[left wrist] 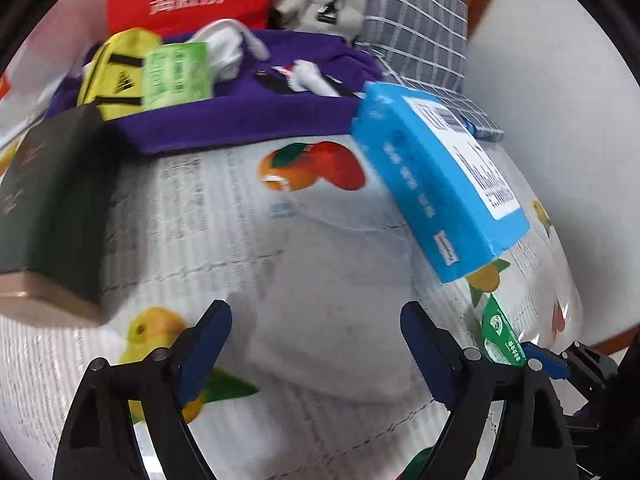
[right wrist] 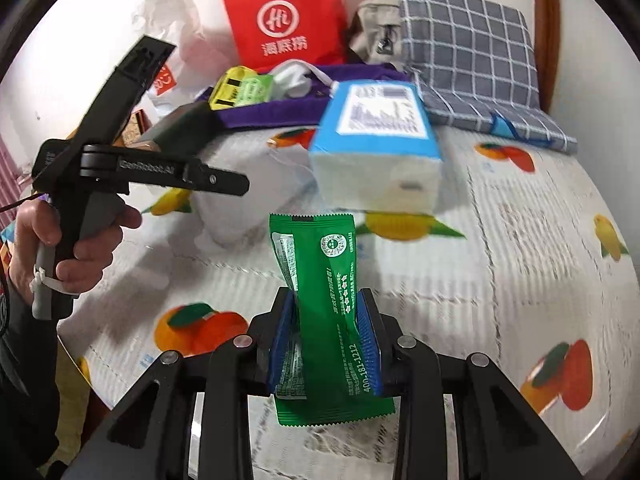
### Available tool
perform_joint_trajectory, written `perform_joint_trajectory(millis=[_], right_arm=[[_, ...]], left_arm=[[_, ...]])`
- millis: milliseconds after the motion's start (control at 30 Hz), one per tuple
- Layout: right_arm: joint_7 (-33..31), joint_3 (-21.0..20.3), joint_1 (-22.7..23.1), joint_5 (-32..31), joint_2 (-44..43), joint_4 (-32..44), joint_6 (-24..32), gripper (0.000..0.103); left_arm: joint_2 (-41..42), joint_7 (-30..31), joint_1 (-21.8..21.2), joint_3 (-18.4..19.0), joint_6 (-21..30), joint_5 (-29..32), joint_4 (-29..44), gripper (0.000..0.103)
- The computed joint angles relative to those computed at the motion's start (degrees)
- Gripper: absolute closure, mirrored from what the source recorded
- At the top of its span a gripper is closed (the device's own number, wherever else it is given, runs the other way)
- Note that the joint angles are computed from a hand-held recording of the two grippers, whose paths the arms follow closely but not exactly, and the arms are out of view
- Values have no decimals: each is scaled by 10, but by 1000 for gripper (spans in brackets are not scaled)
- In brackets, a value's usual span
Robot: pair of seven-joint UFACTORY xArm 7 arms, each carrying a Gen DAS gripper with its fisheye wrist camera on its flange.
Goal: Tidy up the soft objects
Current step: 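Lift the green wrapper with the right gripper while the left grasps the white mesh bag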
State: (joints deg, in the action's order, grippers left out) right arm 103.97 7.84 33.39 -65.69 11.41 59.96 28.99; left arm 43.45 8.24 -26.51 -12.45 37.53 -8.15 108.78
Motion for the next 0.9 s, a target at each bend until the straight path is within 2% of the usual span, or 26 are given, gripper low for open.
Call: perform_joint_trajectory(millis=[33, 100, 200, 400, 500, 567, 633, 667, 733, 767, 833, 900], right_arm=[[4, -1, -1, -1, -3, -6, -2, 71], [12, -2, -2, -4, -6, -13, -2, 71], [26, -2, -7, -9, -9, -21, -4, 71], [35, 0, -10, -13, -6, -22, -5, 71], [31, 2, -10, -9, -7, -22, -2, 71], [30, 3, -9, -6, -9, -23, 0, 71], [31, 4, -8, -5, -11, -25, 0, 71], [31, 4, -9, -4, -11, -25, -1, 71], [34, 4, -10, -6, -11, -25, -11, 71], [45, 3, -10, -14, -13, -26, -21, 71], [54, 3, -9, -22, -13, -25, -27, 71], [47, 6, -7, -17, -13, -20, -18, 71]], left_arm=[[4, 3, -9, 5, 0, 11, 5, 9], [9, 6, -22, 13, 2, 29, 13, 5], [11, 0, -48, 34, -5, 69, 12, 4], [12, -35, -69, 53, -45, 109, -2, 2], [6, -49, -69, 55, -63, 120, -17, 4], [-1, -57, -68, 58, -73, 126, -27, 13], [-9, -67, -64, 58, -79, 129, -38, 29], [-13, -69, -62, 58, -80, 130, -43, 32], [-18, -74, -57, 57, -84, 132, -50, 52], [-23, -75, -54, 56, -85, 131, -56, 56], [-29, -73, -46, 49, -83, 126, -63, 73], [-39, -66, -33, 39, -83, 116, -78, 79]])
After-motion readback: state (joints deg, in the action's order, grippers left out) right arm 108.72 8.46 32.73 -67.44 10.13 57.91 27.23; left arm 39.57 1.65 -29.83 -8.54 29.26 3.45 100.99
